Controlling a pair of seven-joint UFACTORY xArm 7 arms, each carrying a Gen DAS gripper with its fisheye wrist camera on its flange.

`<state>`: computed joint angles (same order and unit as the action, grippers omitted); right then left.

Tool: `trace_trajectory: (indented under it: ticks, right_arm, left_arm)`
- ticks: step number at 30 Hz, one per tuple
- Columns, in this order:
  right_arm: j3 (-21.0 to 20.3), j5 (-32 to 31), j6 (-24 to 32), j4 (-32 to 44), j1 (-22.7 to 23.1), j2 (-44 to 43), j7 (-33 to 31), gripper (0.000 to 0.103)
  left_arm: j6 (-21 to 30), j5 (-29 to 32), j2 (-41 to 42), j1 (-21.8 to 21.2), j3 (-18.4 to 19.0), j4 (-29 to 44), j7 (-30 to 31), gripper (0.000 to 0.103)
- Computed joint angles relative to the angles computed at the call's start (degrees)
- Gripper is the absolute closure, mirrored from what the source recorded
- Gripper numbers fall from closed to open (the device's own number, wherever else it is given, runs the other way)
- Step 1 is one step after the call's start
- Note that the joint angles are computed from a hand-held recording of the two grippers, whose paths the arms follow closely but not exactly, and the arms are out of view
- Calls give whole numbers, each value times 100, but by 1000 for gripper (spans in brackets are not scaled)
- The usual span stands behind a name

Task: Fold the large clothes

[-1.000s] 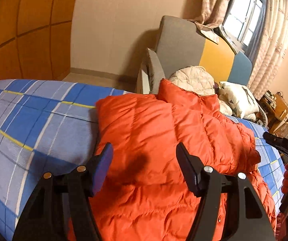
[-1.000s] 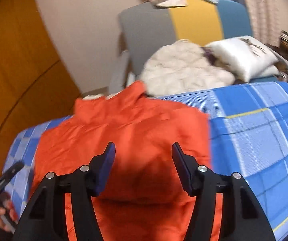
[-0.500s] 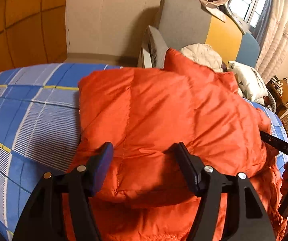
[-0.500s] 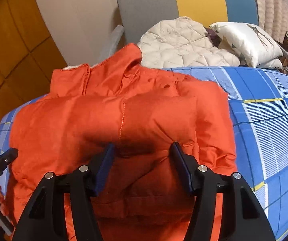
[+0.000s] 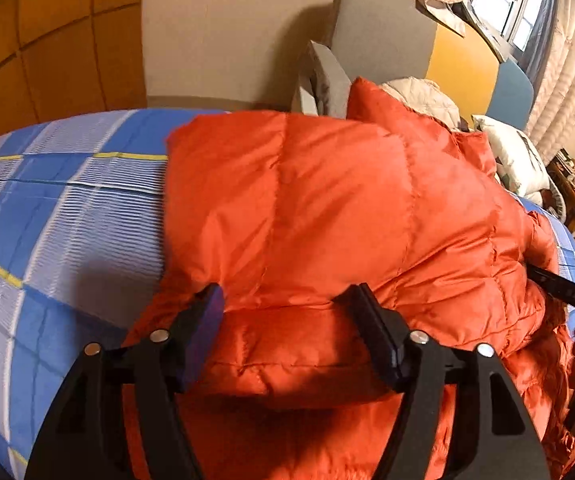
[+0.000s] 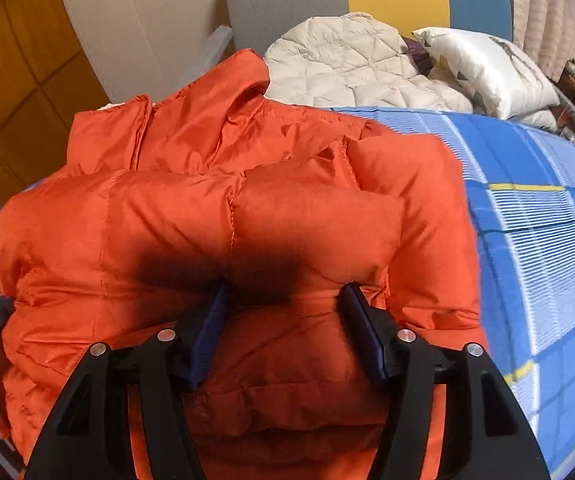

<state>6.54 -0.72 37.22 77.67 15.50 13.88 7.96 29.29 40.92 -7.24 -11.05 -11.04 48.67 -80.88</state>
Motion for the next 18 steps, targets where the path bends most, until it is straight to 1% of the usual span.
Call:
trace_trajectory:
  ticks: [1, 2, 4, 6, 7, 9, 10, 12, 14, 18]
  right_arm:
    - [13, 44, -16, -96, -17, -114, -35, 29]
    - [24, 64, -78, -271, -26, -306, -70, 26]
    - [48, 160, -185, -585, -58, -632, -175, 24]
    - [76, 379, -178, -865, -102, -937, -338, 23]
    - [76, 430, -174, -1063, -108, -1145, -359, 23]
    - [72, 725, -65, -1313, -129, -1419, -585, 23]
    - [71, 762, 38, -1457, -125, -1588, -609, 23]
    - [78, 726, 54, -1788, -104, -1947, -579, 23]
    - [30, 929, 54, -2179, -55, -2408, -831, 23]
    - [-90, 1089, 129, -2732, 14, -3164, -1134, 23]
  left_arm:
    - [89, 26, -109, -26, -40, -63, -47, 33]
    - [160, 24, -241, -47, -82, -141, -100, 32]
    - [293, 40, -560, -58, -201, -350, -242, 31]
    - [428, -25, -863, -76, -337, -568, -304, 30]
    - [492, -110, -998, -95, -403, -674, -305, 30]
    - [652, -304, -1248, -131, -529, -865, -295, 30]
    - [751, -411, -1404, -159, -607, -975, -322, 30]
    - [858, -604, -1705, -208, -734, -1164, -347, 30]
    - [953, -774, -2094, -240, -882, -1398, -458, 30]
    - [1365, -1363, -3219, -516, -1161, -2059, -549, 30]
